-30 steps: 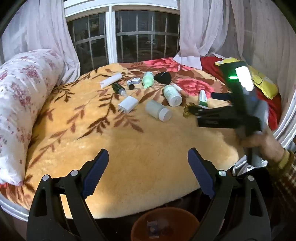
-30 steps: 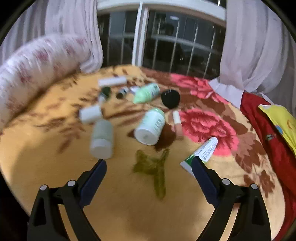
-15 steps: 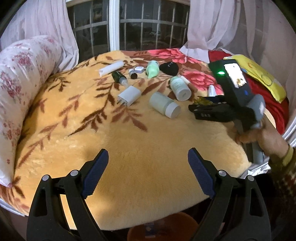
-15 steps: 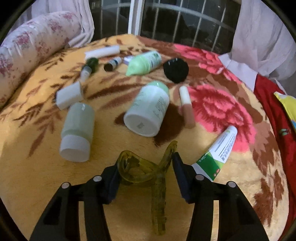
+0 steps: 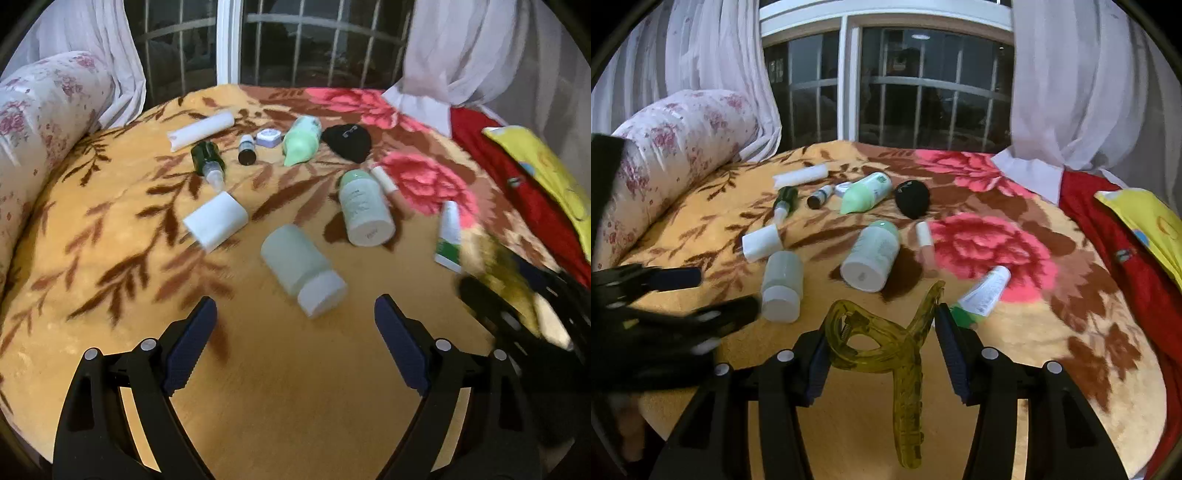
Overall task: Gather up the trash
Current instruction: 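Grasp the olive-green plastic hair clip with the right gripper, then grasp the pale green bottle with white cap with the left gripper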
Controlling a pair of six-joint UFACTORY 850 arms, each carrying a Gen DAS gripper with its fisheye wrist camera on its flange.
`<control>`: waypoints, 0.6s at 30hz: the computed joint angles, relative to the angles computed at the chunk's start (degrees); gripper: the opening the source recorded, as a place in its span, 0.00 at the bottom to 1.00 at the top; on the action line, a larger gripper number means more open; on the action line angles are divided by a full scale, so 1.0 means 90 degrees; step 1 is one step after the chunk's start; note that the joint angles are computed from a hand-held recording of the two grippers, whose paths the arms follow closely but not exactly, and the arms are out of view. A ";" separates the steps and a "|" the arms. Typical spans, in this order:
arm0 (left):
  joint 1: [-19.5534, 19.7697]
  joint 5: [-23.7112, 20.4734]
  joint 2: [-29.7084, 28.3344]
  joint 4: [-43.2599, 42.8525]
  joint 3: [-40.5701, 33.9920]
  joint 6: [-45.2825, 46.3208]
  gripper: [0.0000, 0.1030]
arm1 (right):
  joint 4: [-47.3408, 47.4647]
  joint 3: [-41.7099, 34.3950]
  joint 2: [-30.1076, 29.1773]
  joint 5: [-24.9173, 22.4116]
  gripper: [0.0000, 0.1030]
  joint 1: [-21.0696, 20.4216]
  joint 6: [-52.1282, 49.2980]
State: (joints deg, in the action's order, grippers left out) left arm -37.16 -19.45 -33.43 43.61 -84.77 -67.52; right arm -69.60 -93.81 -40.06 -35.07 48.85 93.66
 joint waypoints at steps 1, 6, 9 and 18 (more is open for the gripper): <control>0.0007 -0.0130 -0.0177 -0.0231 -0.0225 0.0177 0.82 | -0.0120 0.0099 0.0062 0.0004 0.51 0.0009 0.0137; 0.0139 -0.0584 -0.0845 -0.1232 -0.1056 0.0747 0.82 | -0.0753 0.0544 0.0338 -0.0126 0.51 0.0038 0.0891; 0.0179 -0.0749 -0.1072 -0.1513 -0.1361 0.0936 0.82 | -0.0994 0.0781 0.0482 -0.0112 0.51 0.0009 0.1277; 0.0281 -0.1239 -0.1700 -0.2377 -0.2286 0.1883 0.49 | -0.1185 0.1052 0.0666 -0.0061 0.51 0.0023 0.1598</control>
